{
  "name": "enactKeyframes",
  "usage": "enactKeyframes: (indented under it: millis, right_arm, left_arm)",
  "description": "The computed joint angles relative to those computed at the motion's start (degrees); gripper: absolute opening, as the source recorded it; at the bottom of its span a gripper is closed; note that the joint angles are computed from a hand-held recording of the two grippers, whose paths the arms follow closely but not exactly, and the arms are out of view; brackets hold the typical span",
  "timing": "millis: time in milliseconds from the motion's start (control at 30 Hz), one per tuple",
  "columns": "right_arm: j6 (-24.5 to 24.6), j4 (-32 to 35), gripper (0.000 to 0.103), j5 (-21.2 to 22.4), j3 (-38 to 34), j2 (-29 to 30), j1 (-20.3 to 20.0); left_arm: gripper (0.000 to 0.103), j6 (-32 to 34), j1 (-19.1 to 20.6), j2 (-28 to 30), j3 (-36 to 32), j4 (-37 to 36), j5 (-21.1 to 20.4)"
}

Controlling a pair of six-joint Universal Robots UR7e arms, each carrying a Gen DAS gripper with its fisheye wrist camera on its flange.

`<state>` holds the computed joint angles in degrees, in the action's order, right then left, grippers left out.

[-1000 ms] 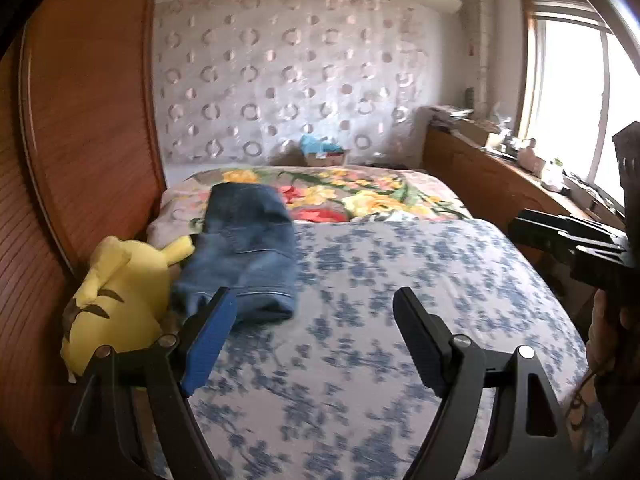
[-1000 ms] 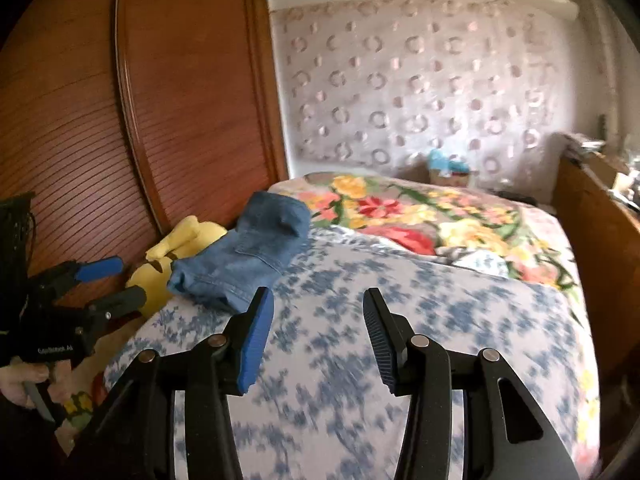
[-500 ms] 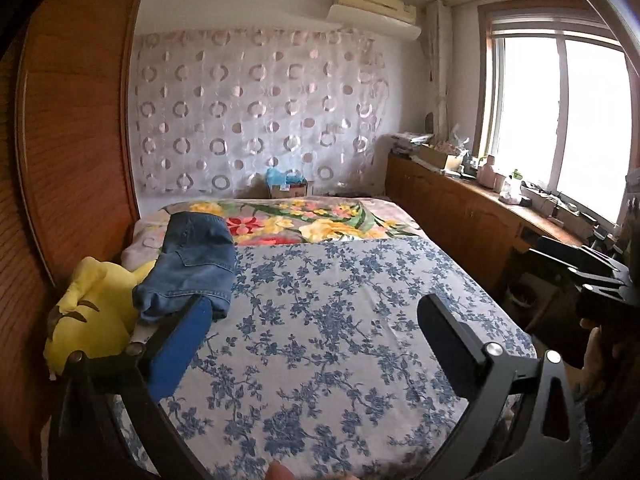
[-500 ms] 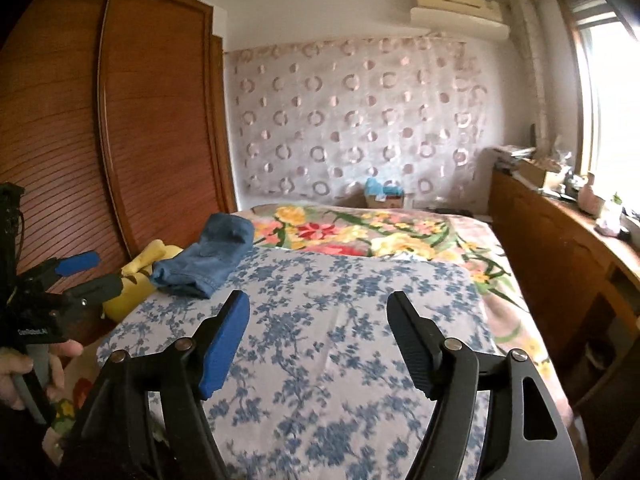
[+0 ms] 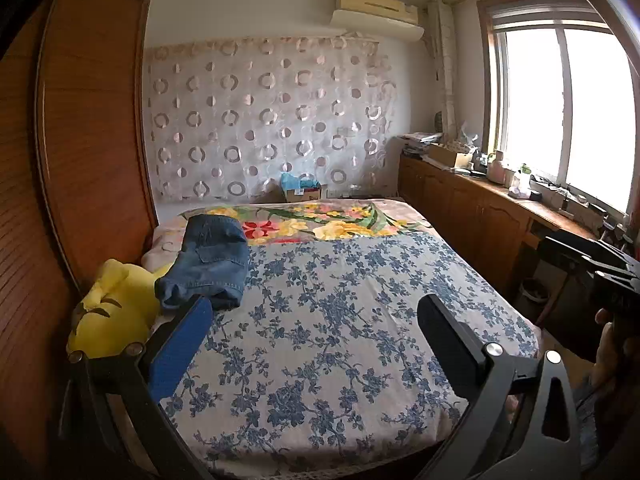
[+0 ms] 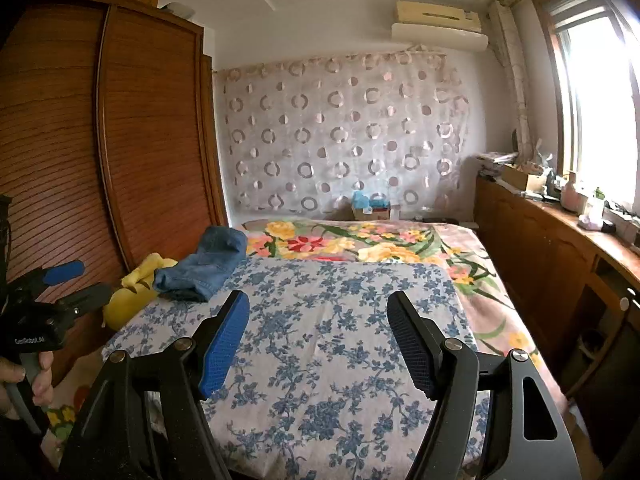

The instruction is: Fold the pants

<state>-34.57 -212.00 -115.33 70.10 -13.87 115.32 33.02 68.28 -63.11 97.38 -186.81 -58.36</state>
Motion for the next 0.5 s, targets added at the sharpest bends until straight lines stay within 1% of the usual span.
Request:
enactKeyframes:
  millis: [500]
  right_arm:
    - [-0.21, -1.24, 0.073, 0.83, 0.71, 0.26, -0.38]
  left_arm:
    - [0.103, 0.18, -0.05, -0.23, 0.78, -0.66, 0.65]
